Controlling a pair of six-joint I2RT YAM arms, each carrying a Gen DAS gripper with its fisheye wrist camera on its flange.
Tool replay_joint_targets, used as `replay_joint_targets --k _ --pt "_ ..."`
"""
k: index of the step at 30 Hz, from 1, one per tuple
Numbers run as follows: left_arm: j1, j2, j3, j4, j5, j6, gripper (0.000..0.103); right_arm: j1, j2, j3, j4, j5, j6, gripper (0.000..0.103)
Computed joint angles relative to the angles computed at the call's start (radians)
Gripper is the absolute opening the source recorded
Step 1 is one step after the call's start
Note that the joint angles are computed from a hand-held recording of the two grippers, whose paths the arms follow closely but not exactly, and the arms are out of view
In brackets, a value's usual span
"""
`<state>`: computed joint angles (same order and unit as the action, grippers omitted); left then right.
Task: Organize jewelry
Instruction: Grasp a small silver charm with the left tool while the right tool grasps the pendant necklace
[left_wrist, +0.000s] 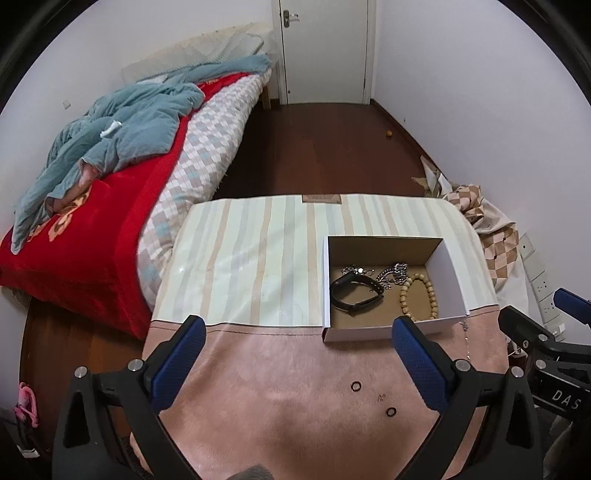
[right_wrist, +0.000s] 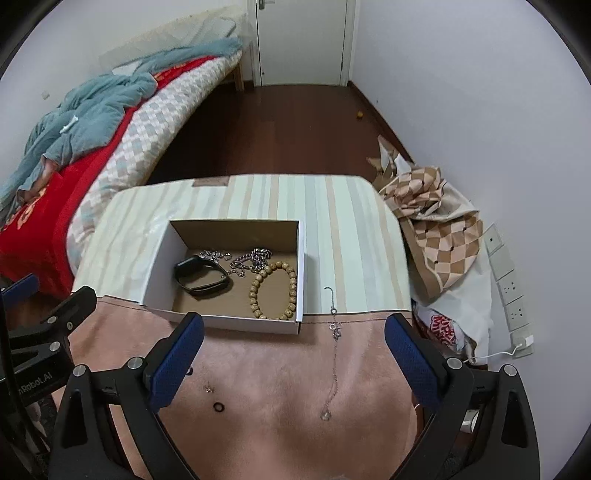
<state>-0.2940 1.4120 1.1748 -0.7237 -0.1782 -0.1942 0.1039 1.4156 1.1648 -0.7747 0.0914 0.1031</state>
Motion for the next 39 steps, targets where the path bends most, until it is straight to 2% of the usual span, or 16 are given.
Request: replay_joint_targets --k 7,12,17,23,25,28,35,38,39 --pt "-0.018 -0.096 -0.026 -0.045 -0.007 -0.015 0.103 0.019 -0.120 -0.014 -0.056 0.012 0.024 0.099" --pt "-0.038 -0.142 -0.074 -0.044 -0.043 -0.050 0.103 0.003 -0.185 -0.057 -0.070 -0.029 0.039 0.099" --pt "-0.081 -0.138 -0.210 0.037 -0.118 -0.089 0.103 -0.173 -0.265 -0.240 -0.016 -0.136 0.047 0.099" --pt "-0.105 -0.009 -0.320 0.125 -0.113 -0.145 0.103 -0.356 -0.166 -0.448 0.138 -0.194 -0.043 0.096" --pt "-0.108 0.023 -0.342 0.151 -0.112 -0.150 0.103 -0.366 -0.108 -0.509 0.211 -0.205 -0.068 0.082" --pt "-0.111 0.053 -0.368 0.181 -0.114 -0.156 0.103 -0.344 -0.050 -0.570 0.320 -0.211 -0.075 0.068" --pt "-0.101 0.089 -0.388 0.211 -0.096 -0.154 0.103 -0.216 -0.002 -0.654 0.523 -0.120 -0.042 0.051" --pt "-0.100 0.100 -0.388 0.217 -0.081 -0.155 0.103 -0.181 -0.002 -0.669 0.567 -0.078 -0.032 0.031" --pt "-0.103 0.103 -0.389 0.220 -0.072 -0.157 0.103 -0.184 -0.005 -0.670 0.570 -0.082 -0.033 0.013"
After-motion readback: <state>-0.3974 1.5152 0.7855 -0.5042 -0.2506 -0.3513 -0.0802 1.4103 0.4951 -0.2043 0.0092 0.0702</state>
